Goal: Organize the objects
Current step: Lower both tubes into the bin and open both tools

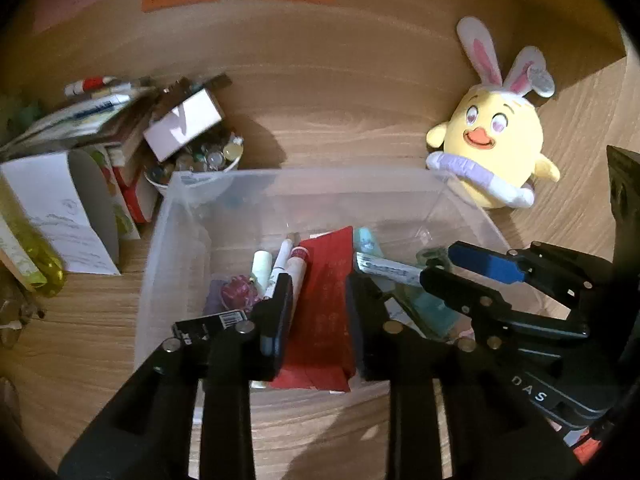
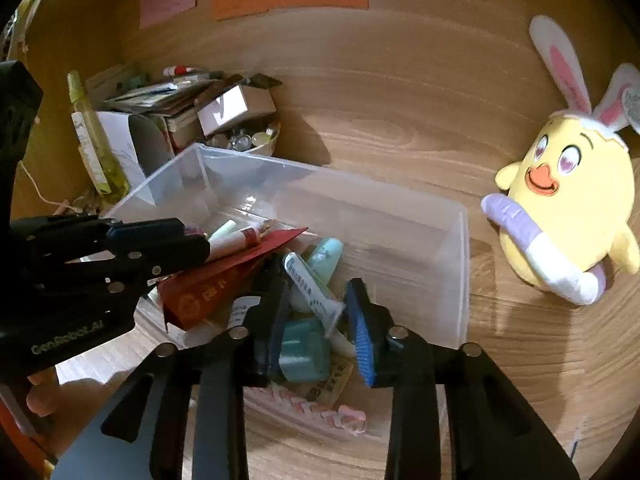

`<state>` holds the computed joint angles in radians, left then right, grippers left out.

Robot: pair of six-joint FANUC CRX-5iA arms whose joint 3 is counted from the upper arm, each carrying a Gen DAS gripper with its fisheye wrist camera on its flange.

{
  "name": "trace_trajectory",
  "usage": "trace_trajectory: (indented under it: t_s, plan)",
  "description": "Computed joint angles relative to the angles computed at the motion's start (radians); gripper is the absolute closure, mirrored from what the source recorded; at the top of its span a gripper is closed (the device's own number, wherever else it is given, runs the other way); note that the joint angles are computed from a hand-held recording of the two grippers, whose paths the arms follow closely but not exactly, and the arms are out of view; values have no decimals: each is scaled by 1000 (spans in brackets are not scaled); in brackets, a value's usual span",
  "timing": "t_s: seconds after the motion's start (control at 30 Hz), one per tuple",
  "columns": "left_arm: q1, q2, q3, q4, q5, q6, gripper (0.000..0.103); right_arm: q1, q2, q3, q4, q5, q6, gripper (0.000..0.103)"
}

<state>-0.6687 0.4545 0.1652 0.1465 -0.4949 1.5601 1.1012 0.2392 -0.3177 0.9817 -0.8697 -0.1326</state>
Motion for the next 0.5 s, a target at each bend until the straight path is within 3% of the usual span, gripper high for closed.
trace_trajectory:
  t_s: [0.13, 0.23, 0.3, 0.4, 0.5]
  plan:
    - [2, -43, -59, 32, 46, -29, 67, 19, -24, -16, 31, -21, -24, 68]
    - [0, -80, -104, 31, 84, -36, 55, 39, -51, -39, 61, -34, -58, 61]
    - [-5, -110, -137, 5, 118, -17, 38, 52, -66, -54, 80, -44, -79, 47]
    - [-11, -150, -173, -56, 153, 31, 23, 78, -87, -79, 112, -73, -116, 28]
    - [-12, -186, -214, -91, 184, 64, 11, 108, -104, -103, 143, -114, -157, 21]
